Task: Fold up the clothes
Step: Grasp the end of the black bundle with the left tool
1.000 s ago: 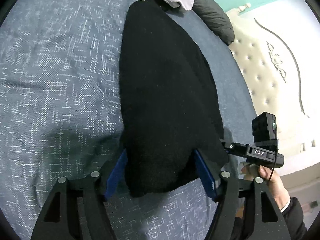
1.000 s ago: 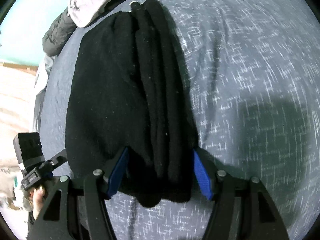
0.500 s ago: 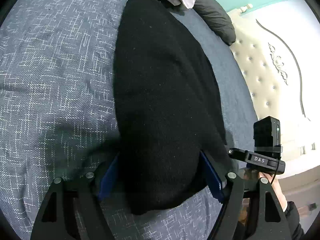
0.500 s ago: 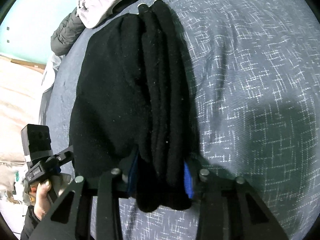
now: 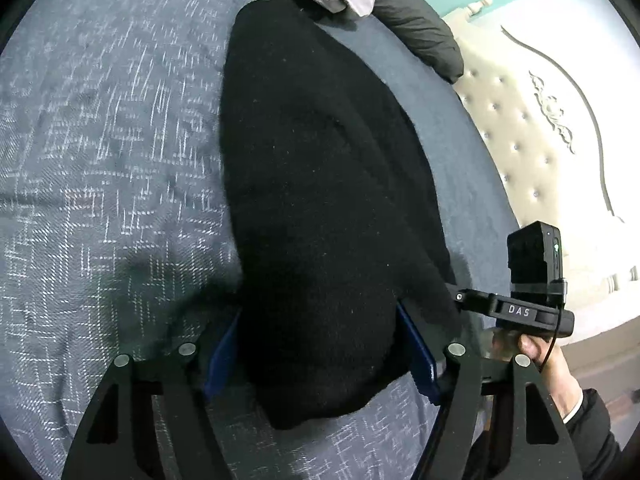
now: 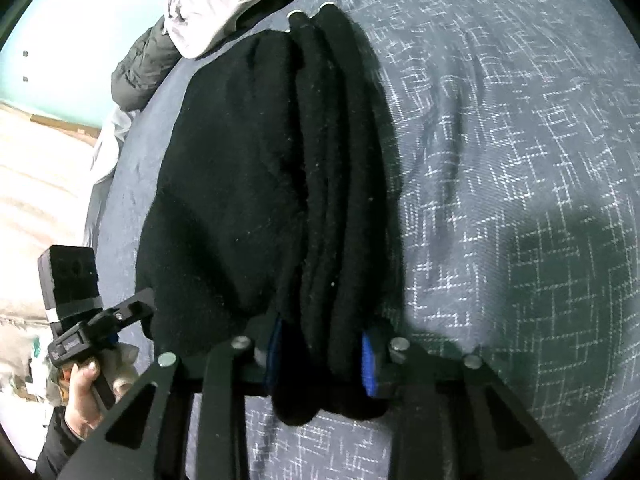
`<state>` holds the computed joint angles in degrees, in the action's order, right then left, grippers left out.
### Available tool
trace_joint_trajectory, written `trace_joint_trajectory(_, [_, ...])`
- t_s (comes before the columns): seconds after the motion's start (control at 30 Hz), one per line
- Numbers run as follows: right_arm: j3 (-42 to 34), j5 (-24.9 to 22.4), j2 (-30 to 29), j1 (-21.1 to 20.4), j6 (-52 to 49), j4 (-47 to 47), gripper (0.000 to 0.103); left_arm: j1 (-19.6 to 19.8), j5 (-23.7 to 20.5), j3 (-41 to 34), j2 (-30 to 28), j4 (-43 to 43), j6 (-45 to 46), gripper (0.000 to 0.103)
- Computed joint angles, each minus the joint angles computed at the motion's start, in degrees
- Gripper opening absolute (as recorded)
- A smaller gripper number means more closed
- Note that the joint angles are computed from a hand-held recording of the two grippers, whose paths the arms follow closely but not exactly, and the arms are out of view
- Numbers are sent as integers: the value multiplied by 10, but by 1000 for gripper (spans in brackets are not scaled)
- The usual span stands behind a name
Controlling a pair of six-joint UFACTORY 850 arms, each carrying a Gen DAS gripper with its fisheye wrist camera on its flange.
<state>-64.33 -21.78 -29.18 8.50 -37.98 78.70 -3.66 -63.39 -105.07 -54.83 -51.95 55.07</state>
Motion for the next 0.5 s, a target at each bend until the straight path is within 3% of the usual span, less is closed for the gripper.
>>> trace_joint_trajectory(0.13, [-12, 0, -10, 2, 21, -17, 38, 6, 15, 28, 17, -2, 20, 75])
trace_joint_trajectory(0.23, [-15, 21, -9, 11, 46, -49, 33, 10, 21, 42, 29, -10, 42, 73])
trace_joint_trajectory(0.33, [-6, 32, 1, 16, -1, 0, 25, 8, 31, 50, 43, -19, 62, 67])
trace_joint_trajectory(0.5, [13, 42, 35, 21, -101, 84, 22, 9, 40, 66, 74, -39, 93, 62])
